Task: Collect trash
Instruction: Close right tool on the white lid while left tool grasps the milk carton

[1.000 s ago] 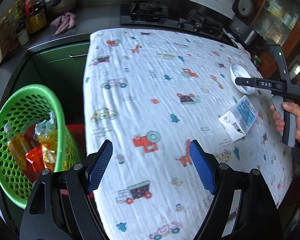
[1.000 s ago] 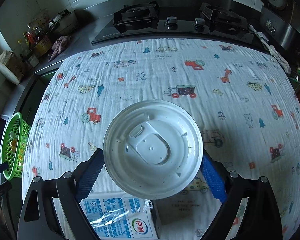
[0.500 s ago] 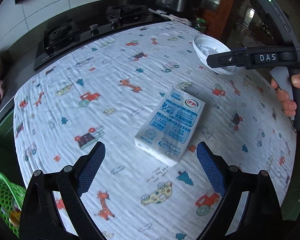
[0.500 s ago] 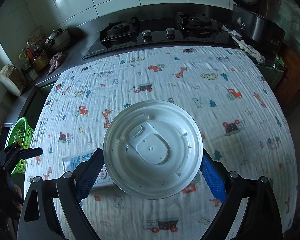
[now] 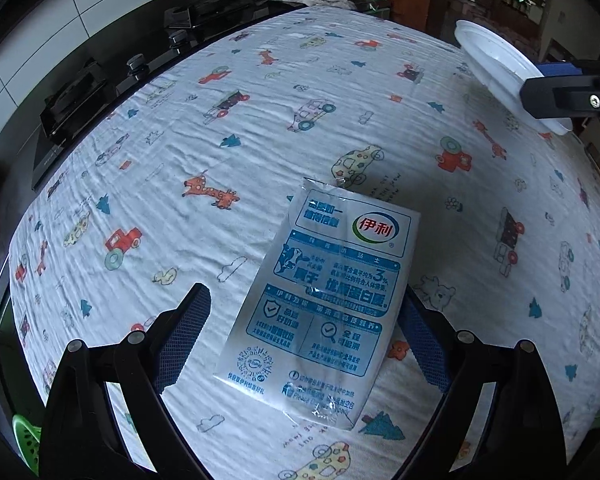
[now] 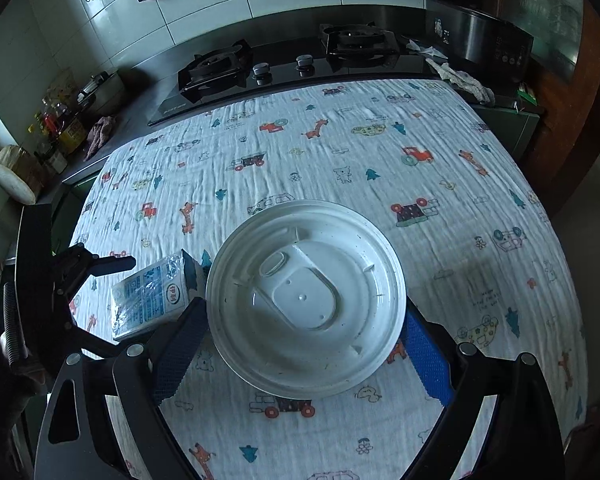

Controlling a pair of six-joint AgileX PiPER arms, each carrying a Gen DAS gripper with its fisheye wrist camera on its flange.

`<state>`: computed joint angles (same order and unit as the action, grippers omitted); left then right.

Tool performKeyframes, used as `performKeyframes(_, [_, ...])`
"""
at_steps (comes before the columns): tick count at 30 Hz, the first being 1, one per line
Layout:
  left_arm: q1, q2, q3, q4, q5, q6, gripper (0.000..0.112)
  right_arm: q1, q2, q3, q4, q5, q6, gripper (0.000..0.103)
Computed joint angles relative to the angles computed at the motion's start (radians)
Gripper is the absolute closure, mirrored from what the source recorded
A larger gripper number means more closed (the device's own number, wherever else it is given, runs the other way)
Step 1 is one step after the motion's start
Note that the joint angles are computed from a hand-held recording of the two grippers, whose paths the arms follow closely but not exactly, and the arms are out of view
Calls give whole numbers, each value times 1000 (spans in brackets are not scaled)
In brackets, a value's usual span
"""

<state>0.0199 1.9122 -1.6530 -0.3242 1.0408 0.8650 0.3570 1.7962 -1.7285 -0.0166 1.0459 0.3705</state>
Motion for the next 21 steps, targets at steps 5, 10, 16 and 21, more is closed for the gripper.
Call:
performKeyframes(5, [5,-1,19,-27,-12,9,40,8,-19,31,-2,-9,9,14])
performKeyframes(10, [32,-79,112,-67,-67,60,44,28,-27,38,-8,-14,19,14])
performKeyframes(16, [136,-157,153,-145,-39,92,45,63,-9,14,0,-16,11,14])
performKeyframes(21, [266,-208,158,-198,-1,118,45,119,22,-34,6,-10,3,14])
